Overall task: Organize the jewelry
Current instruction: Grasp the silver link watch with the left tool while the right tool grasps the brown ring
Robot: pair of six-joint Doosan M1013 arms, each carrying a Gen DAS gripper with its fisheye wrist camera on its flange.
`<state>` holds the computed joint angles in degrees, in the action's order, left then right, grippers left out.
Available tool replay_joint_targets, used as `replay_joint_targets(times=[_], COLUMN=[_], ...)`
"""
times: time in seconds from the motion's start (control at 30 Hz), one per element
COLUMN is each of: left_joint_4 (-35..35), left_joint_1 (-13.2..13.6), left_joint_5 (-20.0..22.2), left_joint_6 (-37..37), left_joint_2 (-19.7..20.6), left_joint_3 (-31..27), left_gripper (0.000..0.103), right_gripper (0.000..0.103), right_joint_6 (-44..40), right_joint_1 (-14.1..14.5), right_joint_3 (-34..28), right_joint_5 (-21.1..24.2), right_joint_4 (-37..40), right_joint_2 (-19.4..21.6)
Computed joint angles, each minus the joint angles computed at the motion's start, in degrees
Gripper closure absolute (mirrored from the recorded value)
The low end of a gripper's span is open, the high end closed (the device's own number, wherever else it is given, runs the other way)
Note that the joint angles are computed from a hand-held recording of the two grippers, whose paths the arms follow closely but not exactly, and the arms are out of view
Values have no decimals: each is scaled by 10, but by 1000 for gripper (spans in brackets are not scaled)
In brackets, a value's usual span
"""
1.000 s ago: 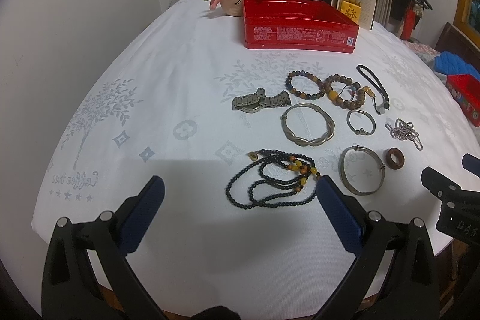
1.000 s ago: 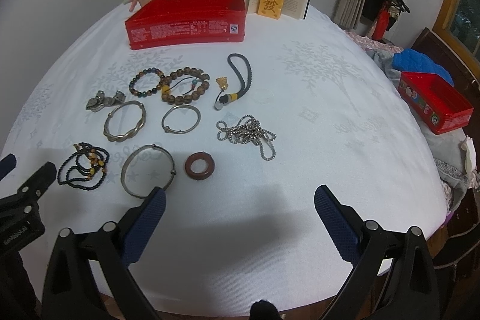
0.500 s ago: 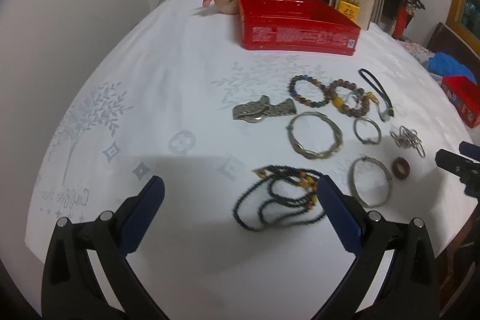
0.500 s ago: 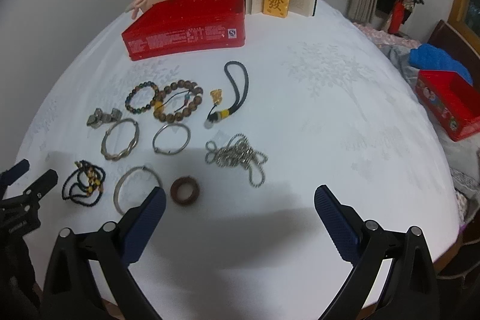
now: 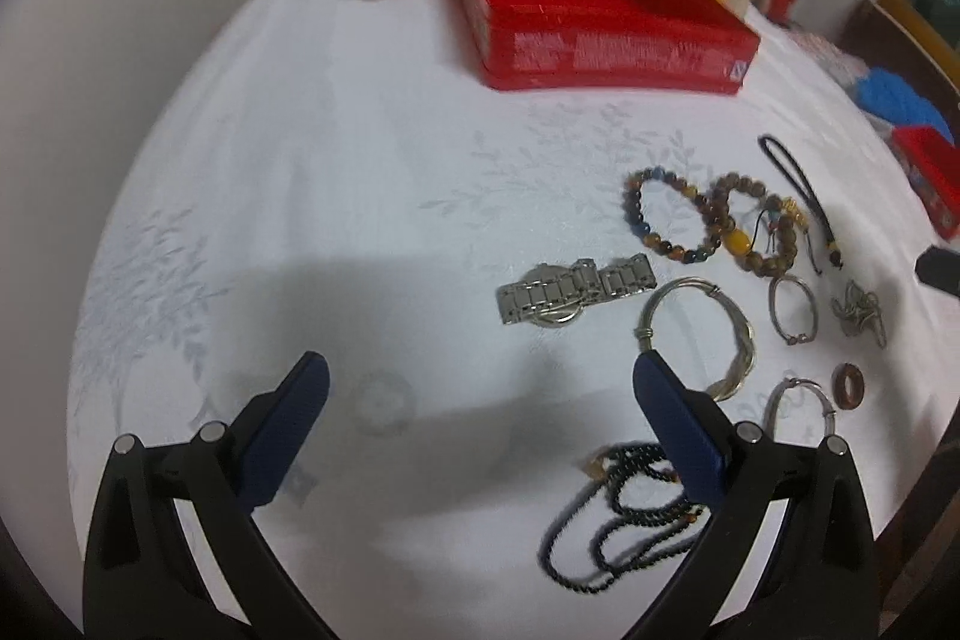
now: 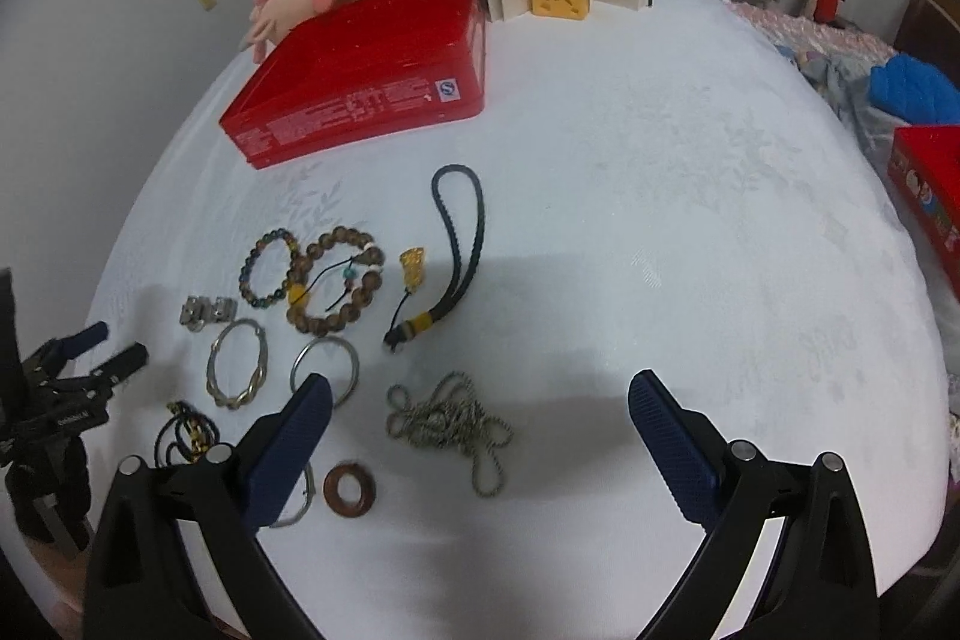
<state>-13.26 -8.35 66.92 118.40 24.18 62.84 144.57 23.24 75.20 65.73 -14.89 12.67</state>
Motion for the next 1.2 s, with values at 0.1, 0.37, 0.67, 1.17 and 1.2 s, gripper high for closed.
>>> replay_joint_targets(times=[0.1,0.37,0.67,1.17,1.2], left_joint_4=[-27,-43,-33,-57,-55], left_joint_1=[1,-7,-12,-9,-10], left_joint_5=[23,67,97,92,89], left_joint_6=[45,137,175,179,175], left_joint_2=[17,54,80,69,68], left_joint_3=[-21,-63,-90,-78,-76], left_gripper=[4,4,13,71,71], right_gripper=[4,4,4,4,4], right_joint_6=[-10,-35,-56,-71,-71], right_joint_1=[-5,-14,-14,-13,-13], right_joint_3=[-2,-11,-30,-42,-42], right_joint_5=[-1,4,21,31,30], right_joint_4=[10,40,48,54,55], right_joint_2=[2,13,32,46,45])
